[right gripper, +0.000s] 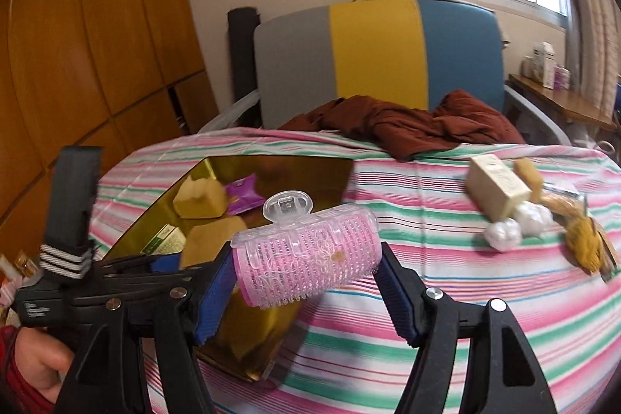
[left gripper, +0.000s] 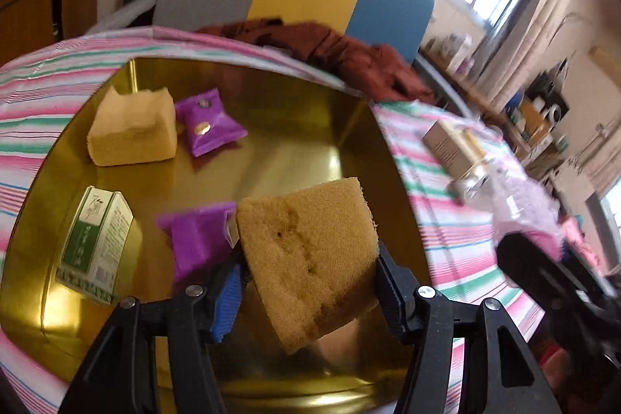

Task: Organize objects
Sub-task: 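Carry the sponge and pink roller toward the gold tray, then lower the yellow sponge into the tray with the left tool while the right tool drops the pink roller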

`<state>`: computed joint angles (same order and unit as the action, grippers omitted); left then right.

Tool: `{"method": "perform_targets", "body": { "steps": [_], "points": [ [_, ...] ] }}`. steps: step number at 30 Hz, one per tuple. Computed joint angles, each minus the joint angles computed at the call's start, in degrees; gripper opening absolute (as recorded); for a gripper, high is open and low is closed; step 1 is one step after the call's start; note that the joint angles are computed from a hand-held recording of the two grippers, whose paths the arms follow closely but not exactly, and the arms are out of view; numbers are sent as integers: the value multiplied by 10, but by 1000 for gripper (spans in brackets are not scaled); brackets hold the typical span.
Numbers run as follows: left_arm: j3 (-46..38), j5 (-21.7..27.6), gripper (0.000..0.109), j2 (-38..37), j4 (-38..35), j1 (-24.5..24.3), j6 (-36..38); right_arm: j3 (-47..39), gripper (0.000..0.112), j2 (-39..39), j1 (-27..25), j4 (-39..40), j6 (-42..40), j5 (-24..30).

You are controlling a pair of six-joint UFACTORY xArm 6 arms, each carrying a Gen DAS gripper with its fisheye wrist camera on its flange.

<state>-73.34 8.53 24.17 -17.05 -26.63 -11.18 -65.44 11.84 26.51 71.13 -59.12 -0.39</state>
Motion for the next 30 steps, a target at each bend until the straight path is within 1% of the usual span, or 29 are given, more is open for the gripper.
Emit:
{"method": "perform_targets", "body": {
  "steps": [1,3,4,5,8,10,12,13,14,15,17,18,20,21,22,24,25,26,27,30],
  "points": [
    [-9,10,61,5,7,4,-4,-3,70,6,1,-41,37,1],
    [-30,39,61,18,58,14,-42,-16,70,22,-2,-129,113,9],
    [-41,48,61,24,58,18,-38,-22,70,28,-4,-162,142,12],
    [-49,55,61,30,73,22,-51,-33,70,39,-6,-185,161,15],
    [-75,78,61,46,114,32,-87,-75,70,75,-21,-321,285,43],
    [-90,94,61,54,179,39,-144,-115,70,106,-31,-380,338,68],
    [-103,105,61,62,219,44,-179,-156,70,137,-39,-424,384,88],
    [-108,115,61,64,227,46,-186,-177,70,151,-42,-428,391,101],
    [-114,120,61,68,220,47,-179,-199,70,166,-45,-437,400,114],
    [-123,132,61,73,230,48,-186,-223,70,183,-48,-461,418,129],
    [-153,182,61,86,265,49,-212,-266,70,213,-52,-496,439,155],
    [-160,187,62,90,253,49,-207,-288,71,228,-53,-503,439,171],
    [-156,173,68,89,212,50,-186,-346,71,263,-57,-515,444,217],
    [-156,176,77,88,219,50,-194,-380,71,284,-60,-518,451,243],
    [-156,179,85,86,235,49,-208,-398,71,296,-63,-533,468,256],
    [-143,171,87,77,268,49,-239,-431,71,315,-67,-572,515,280],
    [-133,165,87,70,276,49,-248,-429,71,314,-69,-577,526,279],
    [-125,157,87,66,277,49,-252,-415,71,306,-70,-566,521,265],
    [-114,146,88,59,274,49,-257,-387,71,289,-70,-539,503,239],
    [-94,134,96,44,298,46,-300,-324,71,247,-68,-467,457,193]
  ]
}}
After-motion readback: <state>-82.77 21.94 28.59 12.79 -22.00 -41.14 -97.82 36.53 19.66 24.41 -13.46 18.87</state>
